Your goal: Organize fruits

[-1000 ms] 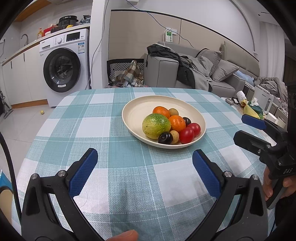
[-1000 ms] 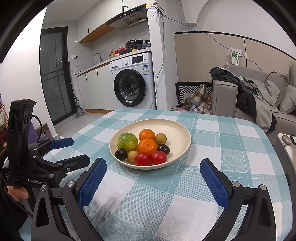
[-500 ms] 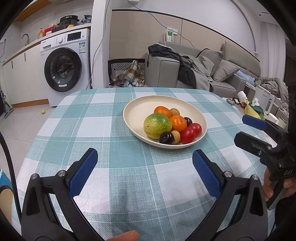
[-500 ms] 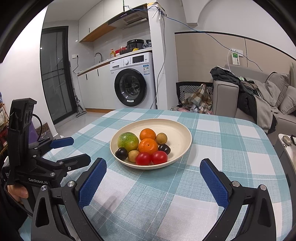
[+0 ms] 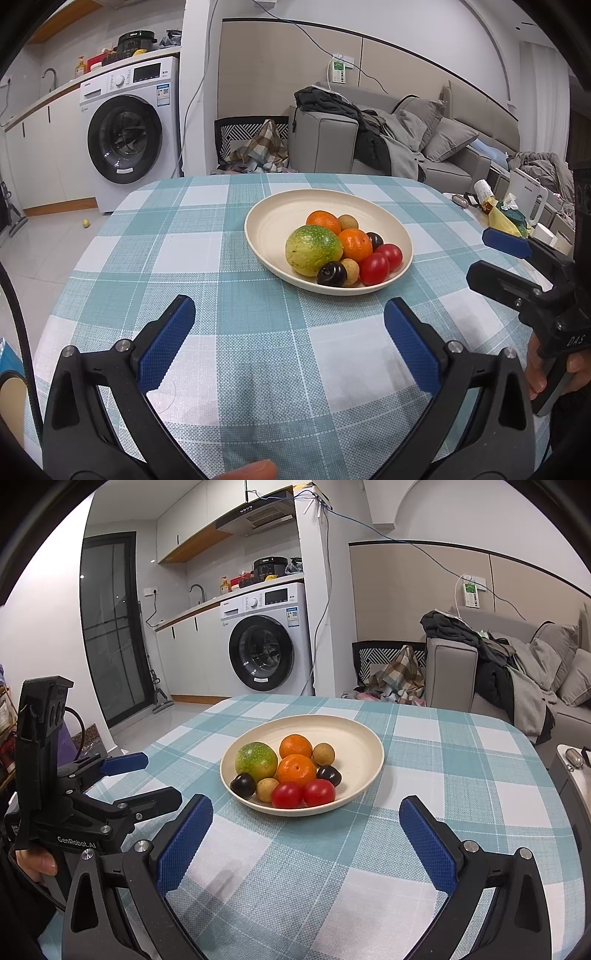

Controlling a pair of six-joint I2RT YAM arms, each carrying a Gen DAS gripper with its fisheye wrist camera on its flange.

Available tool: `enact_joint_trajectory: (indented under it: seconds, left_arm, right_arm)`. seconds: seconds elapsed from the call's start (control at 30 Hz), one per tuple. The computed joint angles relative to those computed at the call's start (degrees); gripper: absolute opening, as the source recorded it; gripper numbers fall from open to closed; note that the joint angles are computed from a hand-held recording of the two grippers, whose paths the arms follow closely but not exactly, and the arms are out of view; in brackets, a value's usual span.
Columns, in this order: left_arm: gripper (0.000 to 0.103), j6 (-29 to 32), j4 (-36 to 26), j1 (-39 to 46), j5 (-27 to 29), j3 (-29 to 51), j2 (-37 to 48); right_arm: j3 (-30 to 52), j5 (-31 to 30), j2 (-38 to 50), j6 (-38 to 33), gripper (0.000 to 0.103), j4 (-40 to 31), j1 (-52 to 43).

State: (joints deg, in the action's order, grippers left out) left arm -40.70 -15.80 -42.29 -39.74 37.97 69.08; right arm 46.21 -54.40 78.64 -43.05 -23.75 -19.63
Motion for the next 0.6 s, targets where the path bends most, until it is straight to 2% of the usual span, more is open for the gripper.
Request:
enact_joint_trajectory:
  seconds: [0.6]
  left_arm:
    - [0.102,-0.12,0.37,-0.09,-0.01,-0.05,0.01]
  right_arm:
    - [1.57,0.19,1.66,-0.69,0.103,-2.01,0.42]
